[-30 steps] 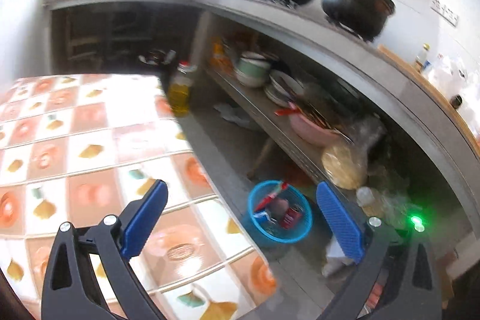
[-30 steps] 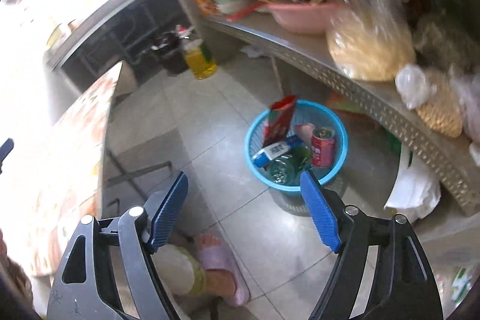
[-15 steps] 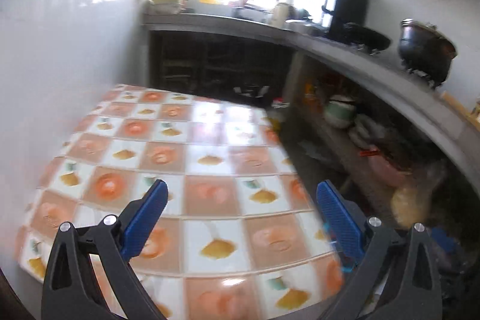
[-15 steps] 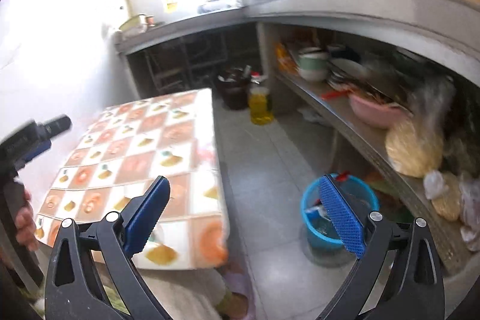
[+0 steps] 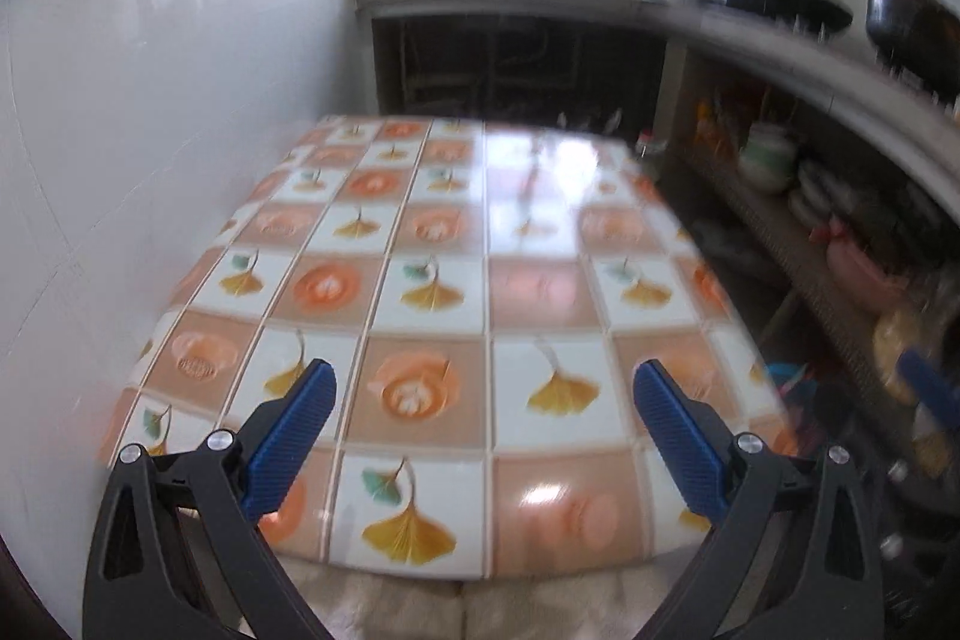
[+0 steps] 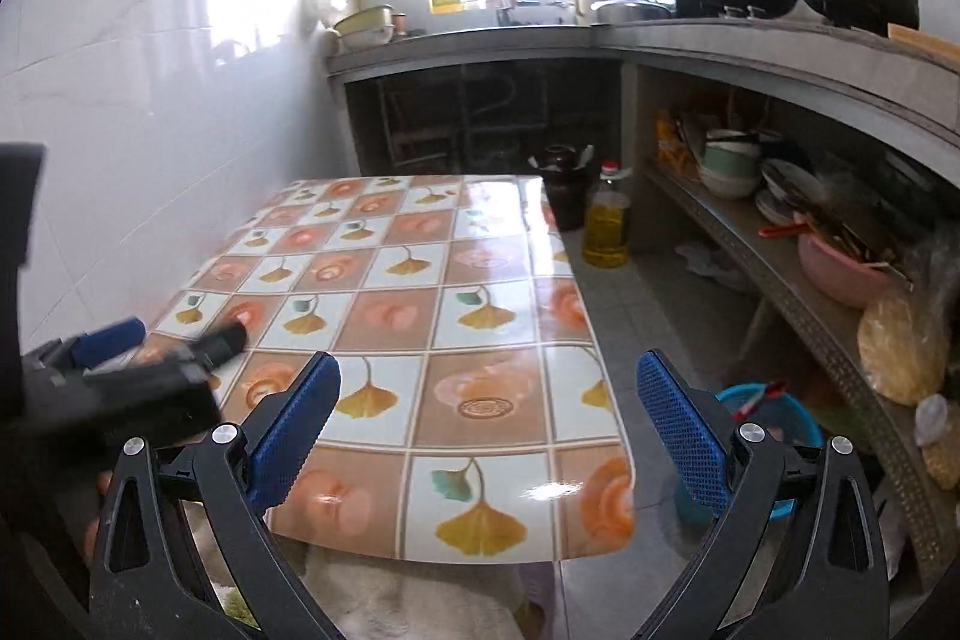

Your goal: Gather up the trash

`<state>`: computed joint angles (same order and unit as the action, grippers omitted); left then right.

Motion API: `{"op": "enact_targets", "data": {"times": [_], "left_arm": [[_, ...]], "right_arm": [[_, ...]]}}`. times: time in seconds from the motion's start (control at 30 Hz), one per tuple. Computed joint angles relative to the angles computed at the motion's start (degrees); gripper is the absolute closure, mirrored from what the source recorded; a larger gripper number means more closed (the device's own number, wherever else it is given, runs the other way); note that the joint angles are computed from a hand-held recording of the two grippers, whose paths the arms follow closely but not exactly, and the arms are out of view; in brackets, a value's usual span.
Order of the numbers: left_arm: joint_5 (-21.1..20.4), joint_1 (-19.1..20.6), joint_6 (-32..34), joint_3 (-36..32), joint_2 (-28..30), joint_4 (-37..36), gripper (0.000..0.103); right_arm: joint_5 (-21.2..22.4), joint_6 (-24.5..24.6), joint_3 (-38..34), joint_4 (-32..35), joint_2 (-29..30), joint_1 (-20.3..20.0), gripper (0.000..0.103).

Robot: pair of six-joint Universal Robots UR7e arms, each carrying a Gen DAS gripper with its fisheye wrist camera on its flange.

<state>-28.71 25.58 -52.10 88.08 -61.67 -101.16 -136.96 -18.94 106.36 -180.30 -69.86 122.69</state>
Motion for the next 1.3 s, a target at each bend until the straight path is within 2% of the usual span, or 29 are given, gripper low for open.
{"op": "enact_targets", "data": {"times": [0.13,0.2,0.3,0.4,0.73,1.0,1.3], "left_arm": [[-4.3,0.4,-2.6,-0.1,-0.3,4.1,0.006],[-5.7,0.5,-2.0,0.1,-0.4,3.9,0.006],[-6.9,0.4,-0.5,0.4,-0.2,3.2,0.006],[-8.0,0.4,0.4,0.1,0.2,3.2,0.006],[-10.3,-0.1,5.0,-0.5,1.3,1.1,0.006],[-12.3,-0.9,11.1,-0.6,2.6,-2.8,0.006],[-12.0,-1.3,12.8,-0.8,3.4,-4.2,0.006]], "right_arm": [[-6.4,0.2,-0.6,1.2,1.2,0.8,0.008],[-8.0,2.3,-0.5,3.5,0.6,0.7,0.008],[-8.3,6.4,0.8,5.7,-1.4,0.5,0.008],[-9.5,7.6,1.5,5.8,-2.5,0.4,0.008],[-13.1,5.2,3.0,4.3,-3.9,0.4,0.008],[-15.8,5.9,4.7,4.2,-6.0,0.4,0.008],[-16.6,7.4,5.6,4.6,-7.5,0.0,0.008]]}}
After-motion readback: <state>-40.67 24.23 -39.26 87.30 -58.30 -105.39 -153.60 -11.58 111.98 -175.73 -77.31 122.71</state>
